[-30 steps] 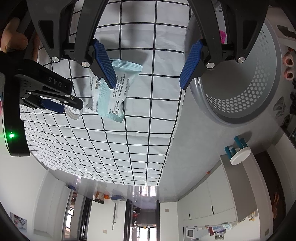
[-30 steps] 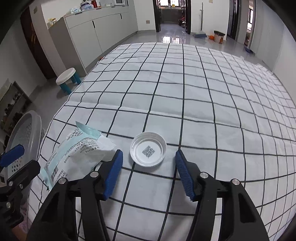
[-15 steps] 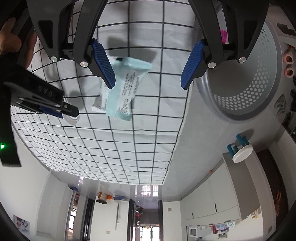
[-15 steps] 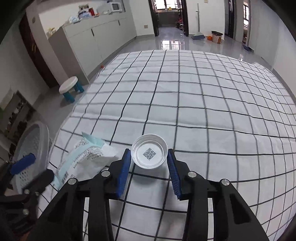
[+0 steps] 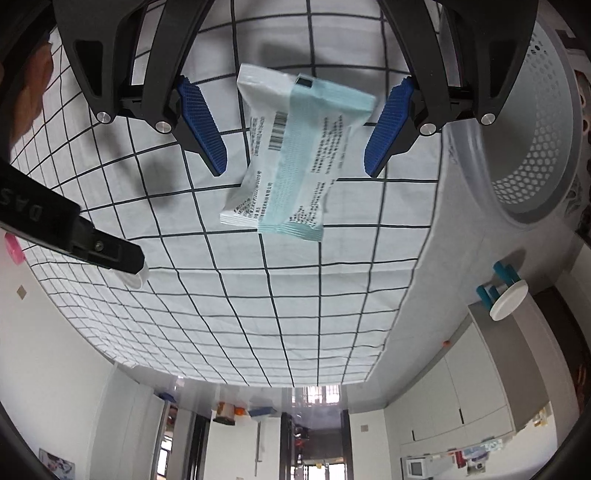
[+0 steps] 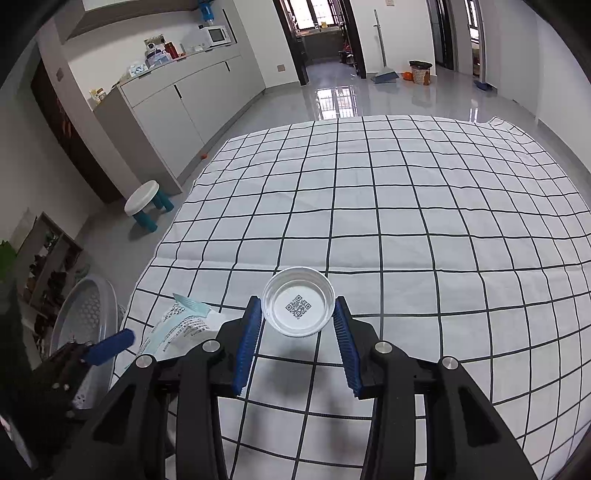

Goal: Collect trash
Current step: 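Grasp the white-and-blue packet with the left gripper while the right gripper grasps the white bottle cap, then carry the packet and bottle cap over the grey basket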

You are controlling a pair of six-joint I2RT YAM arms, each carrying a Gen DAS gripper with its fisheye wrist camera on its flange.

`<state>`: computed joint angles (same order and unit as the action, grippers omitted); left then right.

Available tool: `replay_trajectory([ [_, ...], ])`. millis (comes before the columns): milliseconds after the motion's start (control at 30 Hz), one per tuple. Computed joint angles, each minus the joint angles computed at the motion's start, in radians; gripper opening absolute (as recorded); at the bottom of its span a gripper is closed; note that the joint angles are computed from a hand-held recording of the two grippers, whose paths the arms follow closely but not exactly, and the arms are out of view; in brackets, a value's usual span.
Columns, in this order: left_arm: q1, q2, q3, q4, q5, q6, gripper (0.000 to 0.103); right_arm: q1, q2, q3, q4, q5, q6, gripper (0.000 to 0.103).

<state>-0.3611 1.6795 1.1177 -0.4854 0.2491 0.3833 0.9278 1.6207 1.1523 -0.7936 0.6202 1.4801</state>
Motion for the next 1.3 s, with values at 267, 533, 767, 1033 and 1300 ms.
replay_trajectory([
  [267,-0.009,0.053,0.006,0.006,-0.004,-0.001,0.057,0.005,0.011,0.012,0.001,-0.002,-0.006,0.039],
  [533,0.032,0.003,-0.022,0.004,0.030,0.010,0.051,0.008,0.034,0.045,-0.011,-0.004,-0.012,0.039],
  [767,0.110,-0.080,-0.022,-0.032,0.069,0.032,0.051,0.035,0.070,0.124,-0.047,0.018,-0.011,0.039],
  [1033,0.268,-0.147,0.028,-0.116,0.139,0.106,0.051,0.075,0.178,0.332,-0.106,0.055,-0.044,0.039],
  [1300,0.475,-0.122,0.135,-0.184,0.203,0.205,0.051,0.097,0.419,0.714,-0.145,0.039,-0.175,0.039],
])
